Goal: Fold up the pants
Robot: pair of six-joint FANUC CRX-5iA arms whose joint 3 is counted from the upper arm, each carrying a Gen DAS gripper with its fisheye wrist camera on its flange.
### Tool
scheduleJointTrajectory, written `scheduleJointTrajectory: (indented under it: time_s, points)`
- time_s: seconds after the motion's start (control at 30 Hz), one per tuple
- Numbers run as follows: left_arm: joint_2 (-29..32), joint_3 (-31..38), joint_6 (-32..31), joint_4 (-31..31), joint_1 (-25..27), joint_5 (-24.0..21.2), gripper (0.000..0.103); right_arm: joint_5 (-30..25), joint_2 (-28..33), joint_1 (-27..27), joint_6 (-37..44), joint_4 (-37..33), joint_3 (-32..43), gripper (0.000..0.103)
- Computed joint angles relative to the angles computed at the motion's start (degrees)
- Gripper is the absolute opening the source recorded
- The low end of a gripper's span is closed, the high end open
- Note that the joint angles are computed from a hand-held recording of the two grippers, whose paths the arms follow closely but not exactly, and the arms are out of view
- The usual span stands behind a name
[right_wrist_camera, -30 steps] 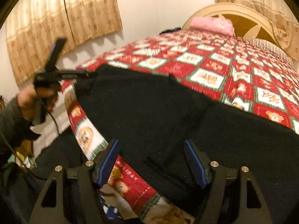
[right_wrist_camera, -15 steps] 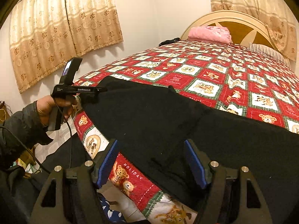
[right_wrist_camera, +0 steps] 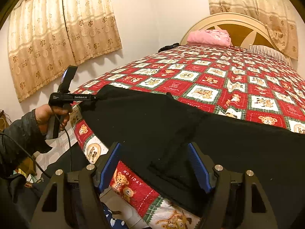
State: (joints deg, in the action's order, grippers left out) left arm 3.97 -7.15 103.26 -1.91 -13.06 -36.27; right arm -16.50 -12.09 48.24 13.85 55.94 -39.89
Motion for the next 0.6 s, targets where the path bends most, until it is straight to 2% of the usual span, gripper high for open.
scheduleJointTrajectory:
  time_s: [0.07, 0.17, 0.3, 0.4, 0.43, 0.47, 0.6]
  points:
    - [0.55, 1.23, 1.33, -2.83, -0.83, -1.17, 0.065, 0.54, -0.08, -0.28, -0.53, 0.41, -0.23, 0.073]
    - [0.65, -1.27, -3.6, 4.75, 1.67, 1.23, 0.069, 0.42, -0.16, -0.2, -0.59, 0.83, -0.36, 0.073]
    - [1.18, -1.41, -7.36, 8.12, 2.35, 1.02, 0.067, 0.85, -0.59, -0.47, -1.96, 2.73, -0.83, 0.073]
    - [0.45, -2.54, -10.42, 11.05, 2.87, 1.03, 0.049, 1.5, -1.26, -1.14, -4.72, 6.26, -1.6, 0.073]
    - [-0.11, -4.22, -14.29, 15.39, 3.32, 1.87, 0.029, 1.74, -1.44, -1.41, -5.65, 7.41, -1.82, 0.073]
    - [-0.67, -5.67, -16.86, 19.46, 3.58, 2.29, 0.024, 1.96, -1.69, -1.73, -6.68, 8.7, -2.08, 0.073]
    - [-3.59, -9.42, -19.61, 25.19, 3.14, 5.81, 0.023, 2.77, -2.49, -3.39, -11.85, 14.33, -3.07, 0.073]
